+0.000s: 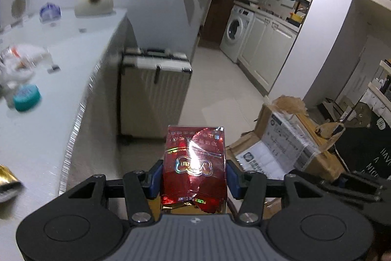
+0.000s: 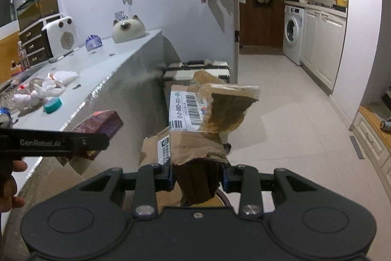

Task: Collect trash
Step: 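Carry the red packet and cardboard box with both tools over the wastebasket, then open both grippers to drop the packet and box into the wastebasket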

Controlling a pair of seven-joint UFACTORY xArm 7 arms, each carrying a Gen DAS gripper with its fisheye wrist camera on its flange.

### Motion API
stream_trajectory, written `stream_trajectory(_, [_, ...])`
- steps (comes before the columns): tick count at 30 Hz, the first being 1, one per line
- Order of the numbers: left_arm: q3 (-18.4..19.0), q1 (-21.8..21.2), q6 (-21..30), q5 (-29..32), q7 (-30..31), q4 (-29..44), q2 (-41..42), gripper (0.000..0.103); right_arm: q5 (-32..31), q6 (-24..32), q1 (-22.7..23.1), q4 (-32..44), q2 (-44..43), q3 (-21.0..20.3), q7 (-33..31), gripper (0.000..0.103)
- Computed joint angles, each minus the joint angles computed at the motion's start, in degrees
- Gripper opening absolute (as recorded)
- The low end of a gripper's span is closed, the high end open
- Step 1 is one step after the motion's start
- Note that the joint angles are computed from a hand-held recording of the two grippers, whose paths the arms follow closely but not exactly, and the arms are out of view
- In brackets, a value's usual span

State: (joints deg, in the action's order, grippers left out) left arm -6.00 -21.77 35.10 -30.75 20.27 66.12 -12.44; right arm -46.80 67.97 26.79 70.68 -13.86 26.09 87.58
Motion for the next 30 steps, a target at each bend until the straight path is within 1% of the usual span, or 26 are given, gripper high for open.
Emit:
stream_trajectory(4, [-0.7,-0.5,1.9,-1.6,-2.5,2.1,2.7,0.053,1.8,-0.7,-0.1,-1.5,-0.4,-0.8,0.1,0.035])
stream_trajectory(6, [-1.2,-0.6,2.7,-1.6,-2.6,2.7,3.9,0.053,2.7,-1.1,-0.3,-2.4,-0.6,-1.2,-0.1,0.035])
stream_trajectory(9, [-2.4,-0.1,2.7,2.5,-4.8,3.3,6.4,0.053,4.3,-2.2,-0.7,-3.5,-0.7,-1.8,-0.7,0.035])
stream_trajectory(14, [-3.4,0.9,4.7,8.5,-8.6,5.0,10.8,0.053,7.5,-4.9,-1.0,-4.7,1.2,-3.4,-3.0,0.035])
stream_trajectory(19, [-3.7,1.7,9.5,11.6,-9.4,7.6,15.6,0.053,11.7,-7.5,-0.5,-5.1,4.2,-5.4,-6.5,0.035])
stream_trajectory(25, [-4.3,1.7,15.4,17.2,-10.3,11.2,21.4,0.053,18.9,-12.6,0.2,-7.5,7.4,-8.0,-8.7,0.036])
stream_trajectory(28, [-4.4,1.3,16.8,19.7,-10.8,12.1,22.9,0.053,21.7,-15.0,0.5,-8.4,9.1,-8.9,-9.5,0.036])
stream_trajectory(30, [-4.4,1.5,17.7,19.6,-10.8,12.7,23.8,0.053,23.1,-16.0,0.7,-8.5,10.3,-9.4,-9.8,0.036])
